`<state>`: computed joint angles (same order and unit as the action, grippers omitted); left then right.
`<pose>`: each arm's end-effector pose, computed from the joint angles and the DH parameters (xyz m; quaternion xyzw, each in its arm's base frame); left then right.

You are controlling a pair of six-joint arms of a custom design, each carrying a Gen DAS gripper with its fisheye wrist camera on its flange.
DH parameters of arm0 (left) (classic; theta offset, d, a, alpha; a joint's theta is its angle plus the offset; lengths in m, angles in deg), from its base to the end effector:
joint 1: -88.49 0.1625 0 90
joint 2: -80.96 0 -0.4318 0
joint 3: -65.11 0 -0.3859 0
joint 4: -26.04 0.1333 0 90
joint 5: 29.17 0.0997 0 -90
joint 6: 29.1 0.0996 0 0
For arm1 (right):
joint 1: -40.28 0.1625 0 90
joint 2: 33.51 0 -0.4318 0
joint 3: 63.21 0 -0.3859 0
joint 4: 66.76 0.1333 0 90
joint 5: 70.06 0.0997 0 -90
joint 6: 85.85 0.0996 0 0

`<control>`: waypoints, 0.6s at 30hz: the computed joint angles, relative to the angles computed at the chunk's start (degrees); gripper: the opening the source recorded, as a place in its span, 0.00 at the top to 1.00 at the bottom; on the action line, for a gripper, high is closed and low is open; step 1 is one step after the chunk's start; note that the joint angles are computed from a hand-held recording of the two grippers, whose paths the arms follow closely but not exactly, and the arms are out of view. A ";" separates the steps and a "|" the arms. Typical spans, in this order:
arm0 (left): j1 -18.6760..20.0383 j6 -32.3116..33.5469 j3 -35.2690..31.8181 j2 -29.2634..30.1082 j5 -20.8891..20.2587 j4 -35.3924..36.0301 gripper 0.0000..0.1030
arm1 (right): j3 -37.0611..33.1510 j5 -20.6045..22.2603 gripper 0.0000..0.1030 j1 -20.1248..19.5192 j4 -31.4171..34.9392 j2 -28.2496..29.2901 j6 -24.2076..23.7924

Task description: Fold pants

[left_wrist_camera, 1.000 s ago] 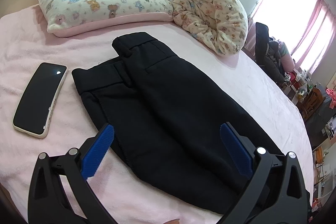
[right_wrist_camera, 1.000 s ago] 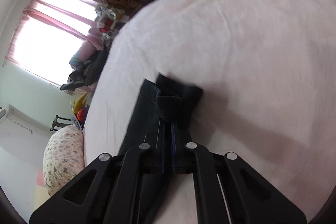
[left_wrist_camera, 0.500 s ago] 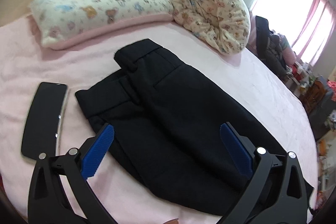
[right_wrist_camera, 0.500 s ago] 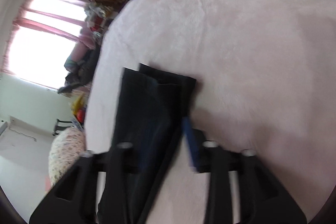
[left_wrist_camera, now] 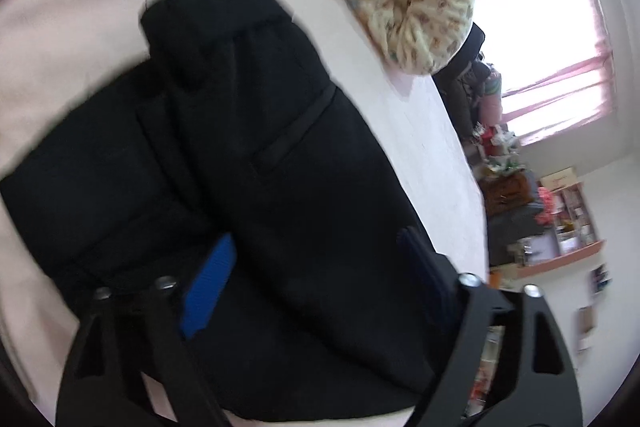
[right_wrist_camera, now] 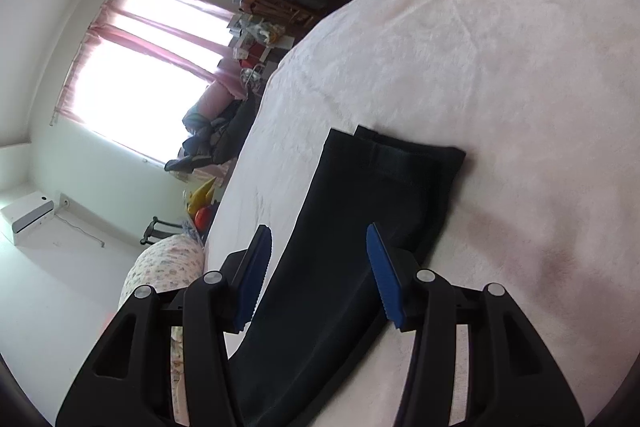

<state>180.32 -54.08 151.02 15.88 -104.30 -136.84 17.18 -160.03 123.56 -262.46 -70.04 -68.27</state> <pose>0.1805 -0.6744 0.4363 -0.2618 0.8536 -0.4496 0.0266 0.0435 -0.7705 0.1930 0.1804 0.8387 -0.5115 0.0488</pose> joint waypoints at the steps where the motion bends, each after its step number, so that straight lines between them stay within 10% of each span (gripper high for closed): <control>1: 0.28 -0.29 -0.20 0.16 -0.67 0.18 0.22 | 0.14 0.45 0.50 0.09 0.51 0.02 -0.14; 7: -0.13 2.40 -1.39 1.80 0.99 -2.86 0.22 | -0.61 1.32 0.50 1.01 3.98 0.60 -2.31; 11: -0.34 3.31 -1.28 2.47 3.41 -5.22 0.74 | -0.37 1.33 0.50 0.99 4.83 0.58 -2.36; 18: -0.18 4.29 3.42 1.78 4.00 -14.86 0.93 | -0.49 1.47 0.50 1.13 6.17 0.69 -2.68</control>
